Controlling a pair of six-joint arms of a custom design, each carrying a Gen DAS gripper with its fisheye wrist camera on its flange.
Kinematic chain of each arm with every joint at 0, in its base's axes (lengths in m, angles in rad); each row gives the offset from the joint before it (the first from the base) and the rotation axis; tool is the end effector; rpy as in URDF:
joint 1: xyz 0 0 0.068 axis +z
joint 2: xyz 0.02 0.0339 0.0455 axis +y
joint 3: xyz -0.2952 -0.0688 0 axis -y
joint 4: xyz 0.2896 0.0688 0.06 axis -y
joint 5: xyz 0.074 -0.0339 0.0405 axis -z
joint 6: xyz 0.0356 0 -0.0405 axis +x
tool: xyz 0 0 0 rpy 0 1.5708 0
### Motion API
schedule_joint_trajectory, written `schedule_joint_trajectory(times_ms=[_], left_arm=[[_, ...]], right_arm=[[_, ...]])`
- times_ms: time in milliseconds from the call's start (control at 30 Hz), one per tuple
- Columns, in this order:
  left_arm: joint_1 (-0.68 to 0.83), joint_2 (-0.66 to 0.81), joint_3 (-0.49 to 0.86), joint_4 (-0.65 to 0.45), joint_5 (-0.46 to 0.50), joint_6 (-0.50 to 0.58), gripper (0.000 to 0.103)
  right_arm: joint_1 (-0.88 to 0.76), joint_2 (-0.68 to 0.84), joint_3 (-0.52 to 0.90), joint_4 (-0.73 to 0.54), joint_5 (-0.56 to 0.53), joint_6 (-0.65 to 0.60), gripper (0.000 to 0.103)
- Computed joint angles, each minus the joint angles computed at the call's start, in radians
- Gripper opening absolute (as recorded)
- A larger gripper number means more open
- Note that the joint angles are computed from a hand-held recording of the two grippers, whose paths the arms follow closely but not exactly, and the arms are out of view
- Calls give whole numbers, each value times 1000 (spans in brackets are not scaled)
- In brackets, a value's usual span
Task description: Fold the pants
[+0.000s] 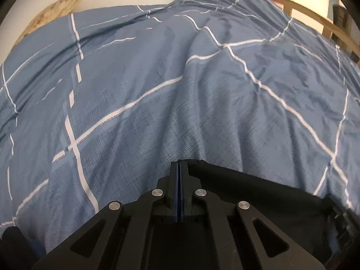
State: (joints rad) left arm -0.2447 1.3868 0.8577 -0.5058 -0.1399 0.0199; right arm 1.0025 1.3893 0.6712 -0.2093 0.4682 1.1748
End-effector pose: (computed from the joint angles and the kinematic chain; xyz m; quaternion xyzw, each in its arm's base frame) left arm 0.2943 -0.0684 0.2154 0.1086 0.9560 0.0374 0.2700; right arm 0.1684 0.2339 0.1739 0.1525 0.9131 0.1705 0.3376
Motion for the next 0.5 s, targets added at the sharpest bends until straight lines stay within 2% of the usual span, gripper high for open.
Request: schedule_joint_trajectory(times_ms=[100, 133, 200, 233, 267, 300, 333, 367, 433, 500], left_arm=[[-3, 8, -10, 10, -25, 4, 3], [-5, 7, -15, 16, -41, 5, 4], [-15, -4, -26, 29, -77, 17, 7], [-23, -16, -32, 34, -100, 21, 13], [-27, -30, -36, 36, -114, 20, 30], [-26, -52, -41, 39, -119, 19, 40], [-25, -74, -49, 48, -123, 17, 57], [-30, -110, -62, 65, -152, 12, 64], [-50, -162, -75, 73, -239, -2, 67], [-62, -226, -85, 51, -301, -42, 71]], right_arm=[[-22, -11, -13, -12, -1, 10, 9], [-22, -9, -6, -38, 16, 13, 6], [-8, 0, 22, -127, 78, 45, 6], [-4, -2, 30, -153, 91, 54, 6], [1, -9, 32, -165, 97, 53, 6], [5, -15, 35, -176, 104, 51, 7], [6, -17, 41, -188, 106, 51, 9], [8, -23, 45, -200, 106, 53, 12], [13, -35, 52, -201, 98, 41, 35], [26, -50, 49, -184, 111, 23, 41]])
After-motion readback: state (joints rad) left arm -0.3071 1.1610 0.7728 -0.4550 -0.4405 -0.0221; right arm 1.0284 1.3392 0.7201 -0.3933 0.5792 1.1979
